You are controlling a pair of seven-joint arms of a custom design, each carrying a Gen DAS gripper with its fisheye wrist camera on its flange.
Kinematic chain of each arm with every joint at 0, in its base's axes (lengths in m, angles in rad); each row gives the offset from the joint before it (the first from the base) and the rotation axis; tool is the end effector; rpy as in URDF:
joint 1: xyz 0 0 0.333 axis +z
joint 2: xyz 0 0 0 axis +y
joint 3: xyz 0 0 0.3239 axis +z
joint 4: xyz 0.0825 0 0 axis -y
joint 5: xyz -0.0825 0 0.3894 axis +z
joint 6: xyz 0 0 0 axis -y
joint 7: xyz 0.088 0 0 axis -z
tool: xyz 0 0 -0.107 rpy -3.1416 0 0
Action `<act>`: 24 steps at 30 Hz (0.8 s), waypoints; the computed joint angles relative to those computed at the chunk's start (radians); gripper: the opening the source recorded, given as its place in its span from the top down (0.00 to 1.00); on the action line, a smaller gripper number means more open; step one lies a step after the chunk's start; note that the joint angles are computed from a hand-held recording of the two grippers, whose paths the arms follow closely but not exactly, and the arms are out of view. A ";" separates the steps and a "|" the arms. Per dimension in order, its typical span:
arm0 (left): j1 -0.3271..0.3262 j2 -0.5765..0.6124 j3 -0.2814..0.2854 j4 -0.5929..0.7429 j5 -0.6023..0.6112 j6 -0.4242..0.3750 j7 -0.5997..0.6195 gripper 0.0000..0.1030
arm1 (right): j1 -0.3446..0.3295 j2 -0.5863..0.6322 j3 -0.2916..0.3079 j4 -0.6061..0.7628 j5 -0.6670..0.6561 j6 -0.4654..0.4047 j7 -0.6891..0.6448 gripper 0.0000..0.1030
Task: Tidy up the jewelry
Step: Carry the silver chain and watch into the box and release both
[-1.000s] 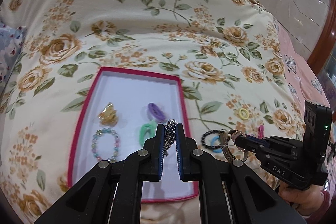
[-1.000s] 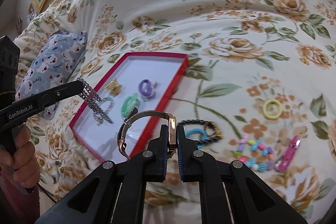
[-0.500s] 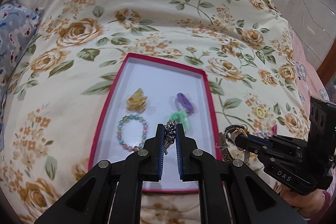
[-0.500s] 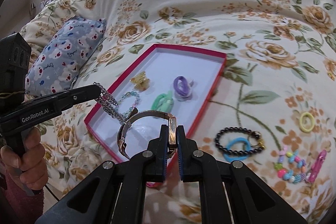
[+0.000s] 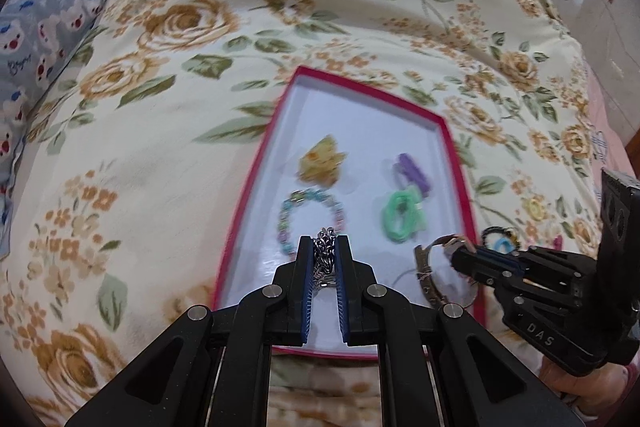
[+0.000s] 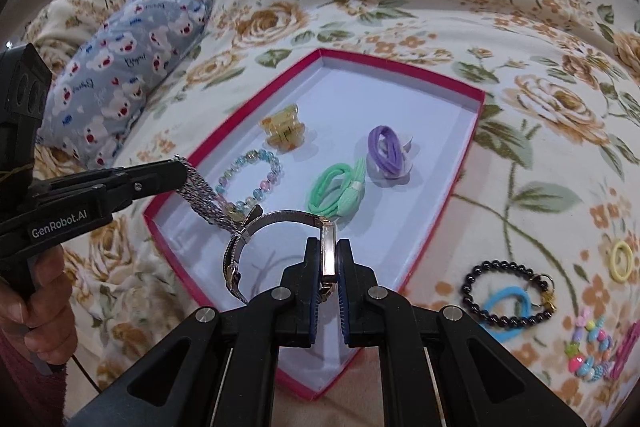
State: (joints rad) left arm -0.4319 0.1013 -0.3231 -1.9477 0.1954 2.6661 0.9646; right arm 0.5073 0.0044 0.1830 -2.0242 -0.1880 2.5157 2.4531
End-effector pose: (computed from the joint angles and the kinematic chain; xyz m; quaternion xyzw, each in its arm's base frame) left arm 0.4602 -0.4318 0.5075 -0.5710 0.7600 -0.2984 0.0858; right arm 0.4597 0.3816 0.5050 -0.6612 0.7071 -0.0711 0.2402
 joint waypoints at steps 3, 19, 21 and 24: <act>0.001 0.020 0.007 0.009 0.010 -0.015 -0.021 0.92 | 0.003 0.020 0.000 0.014 0.000 -0.018 -0.012 0.93; -0.015 0.094 0.018 0.068 0.088 -0.084 -0.107 0.91 | 0.026 0.076 -0.018 0.071 0.030 -0.068 -0.085 0.88; -0.012 0.096 0.016 0.070 0.078 -0.087 -0.103 0.91 | 0.031 0.077 -0.020 0.072 0.020 -0.070 -0.078 0.87; -0.012 0.098 0.018 0.076 0.078 -0.096 -0.109 0.85 | 0.032 0.072 -0.021 0.064 0.024 -0.061 -0.072 0.87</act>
State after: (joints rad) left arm -0.4442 0.1996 -0.3050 -1.8716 0.2735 2.5696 0.8554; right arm 0.5395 0.0763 0.1623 -1.9605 -0.1637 2.4551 2.3807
